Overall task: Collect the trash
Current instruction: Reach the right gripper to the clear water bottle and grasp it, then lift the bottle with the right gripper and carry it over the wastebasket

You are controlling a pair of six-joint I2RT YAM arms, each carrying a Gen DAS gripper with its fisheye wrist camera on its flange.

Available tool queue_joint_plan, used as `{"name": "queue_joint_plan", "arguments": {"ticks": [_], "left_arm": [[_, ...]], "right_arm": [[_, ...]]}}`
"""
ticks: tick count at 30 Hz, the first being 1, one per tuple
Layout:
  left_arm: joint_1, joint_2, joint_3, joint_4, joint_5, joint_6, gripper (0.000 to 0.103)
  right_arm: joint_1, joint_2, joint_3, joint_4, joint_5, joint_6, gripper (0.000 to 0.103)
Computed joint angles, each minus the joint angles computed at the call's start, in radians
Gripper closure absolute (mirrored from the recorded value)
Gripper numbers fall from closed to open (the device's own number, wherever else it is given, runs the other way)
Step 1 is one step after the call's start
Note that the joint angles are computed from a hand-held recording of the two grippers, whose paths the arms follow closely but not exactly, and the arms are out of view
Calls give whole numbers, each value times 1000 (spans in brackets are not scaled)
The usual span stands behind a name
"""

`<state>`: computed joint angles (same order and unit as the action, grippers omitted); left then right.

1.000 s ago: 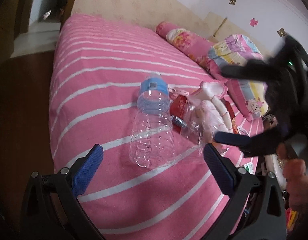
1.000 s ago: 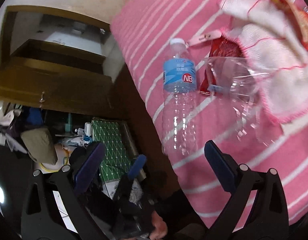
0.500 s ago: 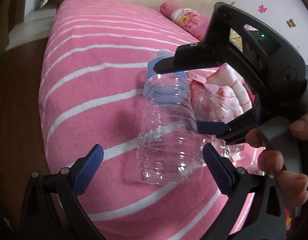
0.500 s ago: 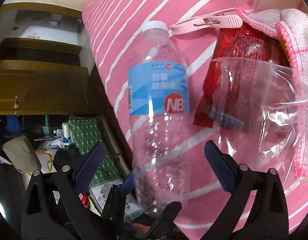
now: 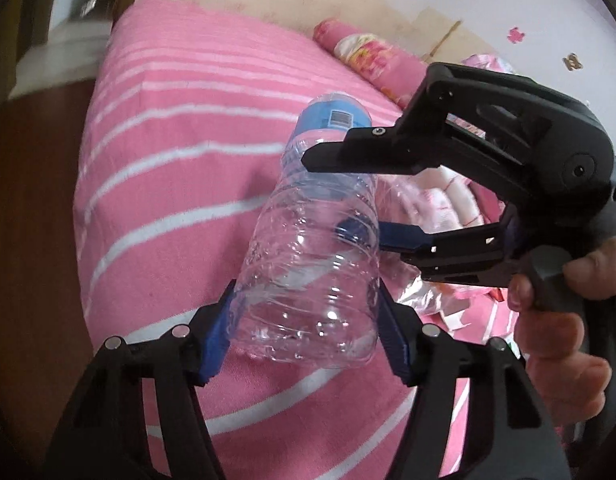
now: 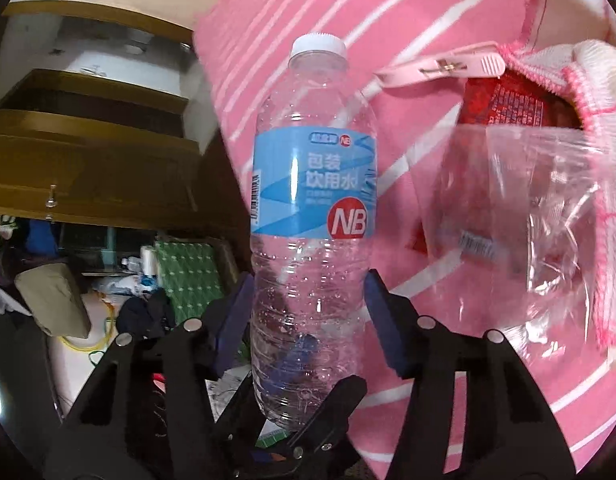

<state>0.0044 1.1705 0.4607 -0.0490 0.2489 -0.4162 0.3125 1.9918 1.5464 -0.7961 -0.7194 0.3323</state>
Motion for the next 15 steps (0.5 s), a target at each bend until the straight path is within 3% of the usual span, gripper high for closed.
{"name": "queue_joint_plan", "arguments": {"ticks": [6,10,15], "left_arm": [[-54,-301,-46,-159,-48,-15,41],[-165,-448,-38,-256,-122,-79,41],[-539,-576,34,-435,-428,-216,41]], "right_arm": [[-42,-211,-158,16,-42,-37,46],[-104,-374,-253,-44,-75,-116,46],[-267,-573,-349,-212,-173,-275,46]]}}
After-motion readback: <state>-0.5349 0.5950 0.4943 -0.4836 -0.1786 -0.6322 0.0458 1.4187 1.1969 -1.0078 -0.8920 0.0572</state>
